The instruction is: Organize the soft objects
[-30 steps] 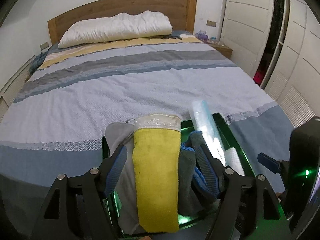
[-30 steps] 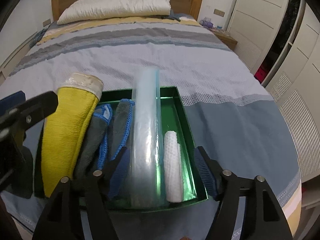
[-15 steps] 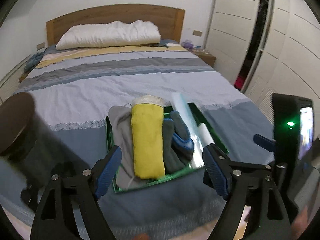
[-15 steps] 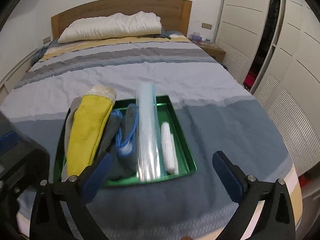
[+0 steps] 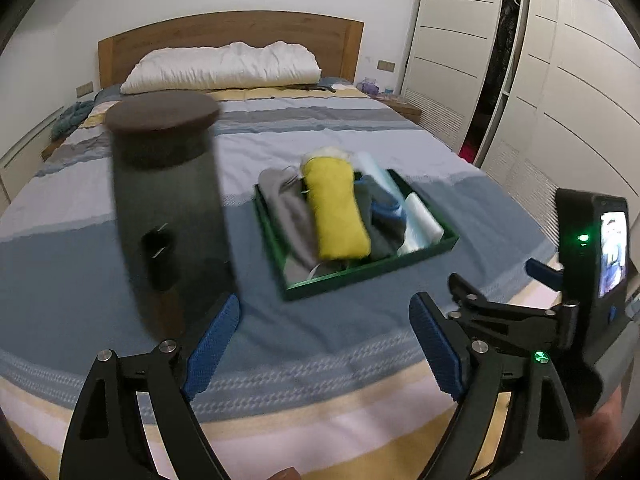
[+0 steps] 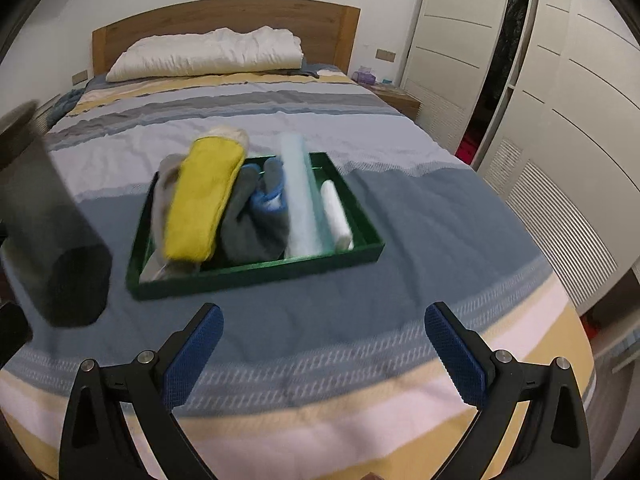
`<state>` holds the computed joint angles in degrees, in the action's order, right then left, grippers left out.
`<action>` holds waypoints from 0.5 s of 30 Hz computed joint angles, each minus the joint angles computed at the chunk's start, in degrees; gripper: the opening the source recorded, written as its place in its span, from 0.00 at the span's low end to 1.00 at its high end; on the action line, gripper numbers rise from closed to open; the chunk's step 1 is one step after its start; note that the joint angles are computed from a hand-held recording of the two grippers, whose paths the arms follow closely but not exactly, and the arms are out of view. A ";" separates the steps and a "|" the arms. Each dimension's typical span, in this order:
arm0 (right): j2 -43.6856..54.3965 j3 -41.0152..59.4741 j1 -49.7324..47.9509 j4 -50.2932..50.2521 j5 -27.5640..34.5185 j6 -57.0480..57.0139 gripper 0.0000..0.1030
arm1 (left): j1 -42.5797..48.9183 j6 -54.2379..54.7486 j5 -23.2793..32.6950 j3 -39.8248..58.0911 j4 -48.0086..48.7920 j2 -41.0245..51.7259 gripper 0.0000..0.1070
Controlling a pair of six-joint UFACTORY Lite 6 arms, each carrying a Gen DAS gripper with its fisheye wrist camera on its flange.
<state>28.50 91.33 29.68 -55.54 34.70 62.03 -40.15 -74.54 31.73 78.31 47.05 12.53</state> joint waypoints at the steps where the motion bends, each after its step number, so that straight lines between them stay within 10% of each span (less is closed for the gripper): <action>1: -1.64 -2.96 1.51 -2.92 0.38 4.15 1.00 | 0.01 -2.06 -0.95 -3.62 1.78 -2.28 0.78; 15: -10.41 -22.82 23.59 -25.61 12.20 44.73 1.00 | 2.05 -24.52 -9.51 -39.44 25.71 -27.74 0.80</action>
<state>18.09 68.51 53.28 -81.15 46.90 106.76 -38.10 -99.06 22.22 38.87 72.76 -15.21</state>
